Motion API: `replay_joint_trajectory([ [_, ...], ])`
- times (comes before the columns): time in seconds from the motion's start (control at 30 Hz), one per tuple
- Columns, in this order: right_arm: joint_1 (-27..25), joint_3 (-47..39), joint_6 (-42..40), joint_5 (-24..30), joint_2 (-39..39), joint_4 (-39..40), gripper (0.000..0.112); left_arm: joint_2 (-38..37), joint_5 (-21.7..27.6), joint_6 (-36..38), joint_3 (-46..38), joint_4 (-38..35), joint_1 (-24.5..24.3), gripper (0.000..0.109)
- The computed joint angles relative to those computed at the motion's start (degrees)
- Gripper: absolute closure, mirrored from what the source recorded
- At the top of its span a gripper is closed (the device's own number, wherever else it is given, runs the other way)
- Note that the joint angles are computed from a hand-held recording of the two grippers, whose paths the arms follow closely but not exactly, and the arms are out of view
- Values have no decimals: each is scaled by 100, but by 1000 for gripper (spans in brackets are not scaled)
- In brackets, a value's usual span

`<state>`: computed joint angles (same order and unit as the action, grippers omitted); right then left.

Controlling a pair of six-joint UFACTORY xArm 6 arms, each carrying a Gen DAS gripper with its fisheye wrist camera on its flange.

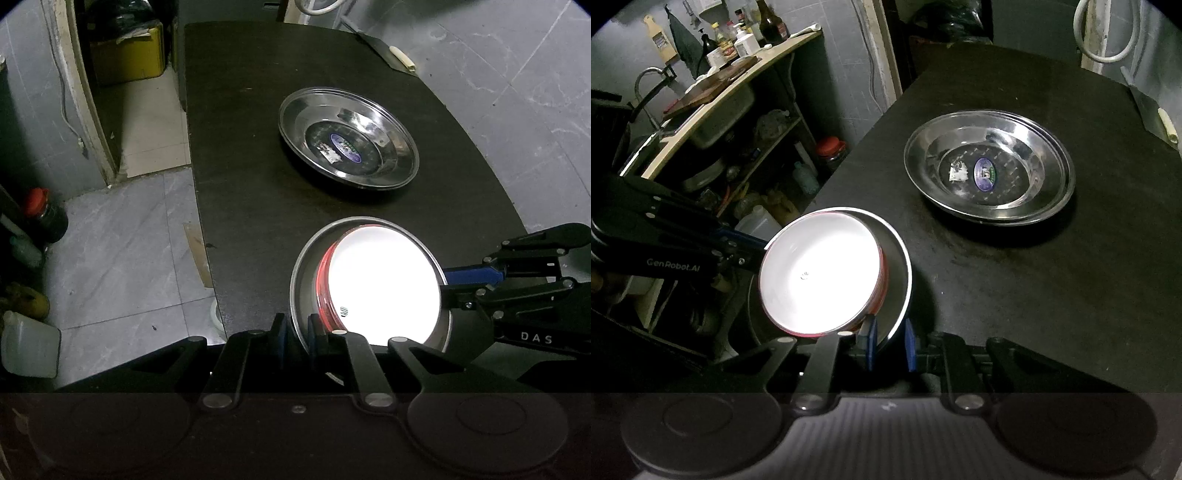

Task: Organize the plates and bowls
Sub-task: 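Close both grippers on the steel bowl's rim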

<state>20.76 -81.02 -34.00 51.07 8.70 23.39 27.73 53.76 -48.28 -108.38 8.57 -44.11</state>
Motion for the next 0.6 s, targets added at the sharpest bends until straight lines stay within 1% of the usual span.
replay_joint_trajectory([
  [0.2, -42, -48, 52, 64, 44, 63, 94, 80, 143, 80, -158, 31, -14, 97],
  [0.3, -69, -104, 127, 143, 80, 101, 93, 93, 163, 102, -182, 41, -19, 98],
  [0.33, -80, -118, 165, 173, 90, 122, 93, 98, 161, 95, -189, 45, -21, 99],
  [0.47, -150, -316, 284, 391, 226, 219, 93, 114, 170, 133, -212, 56, -26, 99],
  [0.6, -155, -344, 344, 409, 255, 214, 94, 120, 171, 137, -220, 59, -27, 99],
])
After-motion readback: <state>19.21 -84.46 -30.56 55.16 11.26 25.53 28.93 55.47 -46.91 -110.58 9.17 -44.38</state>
